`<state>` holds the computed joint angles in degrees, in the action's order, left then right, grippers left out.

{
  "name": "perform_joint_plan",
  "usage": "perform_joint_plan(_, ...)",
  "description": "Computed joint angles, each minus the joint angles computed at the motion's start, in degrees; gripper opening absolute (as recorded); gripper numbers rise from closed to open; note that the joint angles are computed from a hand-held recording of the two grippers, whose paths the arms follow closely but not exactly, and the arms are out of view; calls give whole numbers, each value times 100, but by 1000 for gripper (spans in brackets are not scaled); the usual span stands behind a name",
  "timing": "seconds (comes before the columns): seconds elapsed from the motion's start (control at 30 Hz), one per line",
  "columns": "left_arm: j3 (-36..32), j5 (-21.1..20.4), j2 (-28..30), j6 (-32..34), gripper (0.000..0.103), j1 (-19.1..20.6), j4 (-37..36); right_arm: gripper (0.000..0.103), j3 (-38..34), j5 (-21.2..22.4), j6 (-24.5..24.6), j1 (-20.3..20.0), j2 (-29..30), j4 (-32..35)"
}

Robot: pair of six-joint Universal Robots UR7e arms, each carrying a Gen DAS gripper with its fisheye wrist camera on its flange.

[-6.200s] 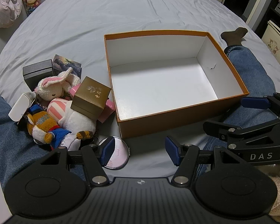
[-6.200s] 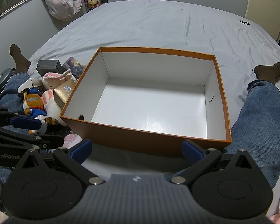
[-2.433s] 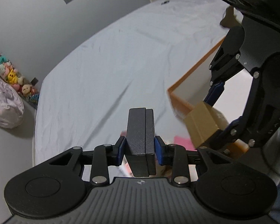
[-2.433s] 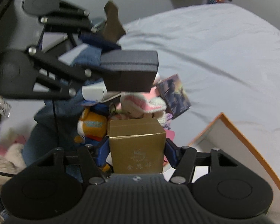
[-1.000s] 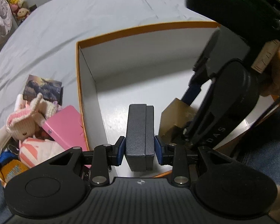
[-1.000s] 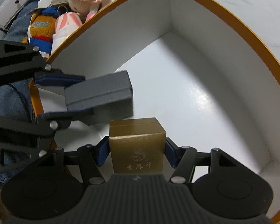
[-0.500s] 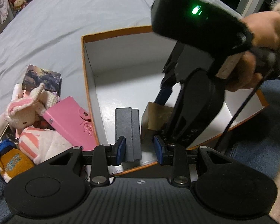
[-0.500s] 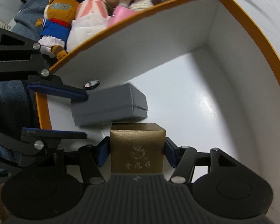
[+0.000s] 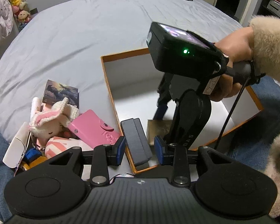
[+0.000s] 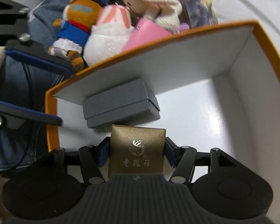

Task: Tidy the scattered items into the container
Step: 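Carry the gold box with the right tool while the left tool carries the grey box into the box, then open the right tool releasing the gold box while the left tool releases the grey box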

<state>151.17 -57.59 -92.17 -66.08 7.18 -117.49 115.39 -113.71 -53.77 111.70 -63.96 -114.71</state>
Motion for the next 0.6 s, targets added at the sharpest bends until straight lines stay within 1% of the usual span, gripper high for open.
perform_joint_plan(0.03, 19, 22, -26, 35, 39, 40, -34, 63, -50, 19, 88, -15, 64, 63)
perform_joint_plan(0.13, 45, 3, -162, -60, 39, 55, -2, 64, -164, 45, 135, 5, 161, 110)
perform_joint_plan(0.2, 70, 14, -246, -121, 39, 94, 10, 65, -281, 138, 181, 4, 207, 220)
perform_joint_plan(0.23, 85, 16, -301, -141, 39, 113, 16, 73, -332, 191, 202, -2, 219, 258)
perform_joint_plan(0.27, 94, 14, -338, -163, 39, 131, 19, 78, -412, 308, 250, -17, 227, 359)
perform_joint_plan(0.33, 121, 12, -436, -190, 39, 117, 38, 79, -500, 501, 244, -26, 201, 477)
perform_joint_plan(0.37, 119, 2, -433, -181, 39, 120, 30, 79, -504, 496, 243, -4, 183, 449)
perform_joint_plan(0.43, 145, -14, -476, -128, 39, 161, -40, 71, -434, 378, 192, 47, 115, 225)
perform_joint_plan(0.53, 166, -31, -493, -29, 39, 228, -143, 65, -392, 347, 339, 12, 15, -3)
perform_joint_plan(0.57, 173, -30, -495, 1, 38, 241, -176, 64, -204, 313, 414, -59, -224, -38)
perform_joint_plan(0.6, 179, -30, -487, 37, 35, 261, -207, 61, -184, 352, 302, -125, -354, 50)
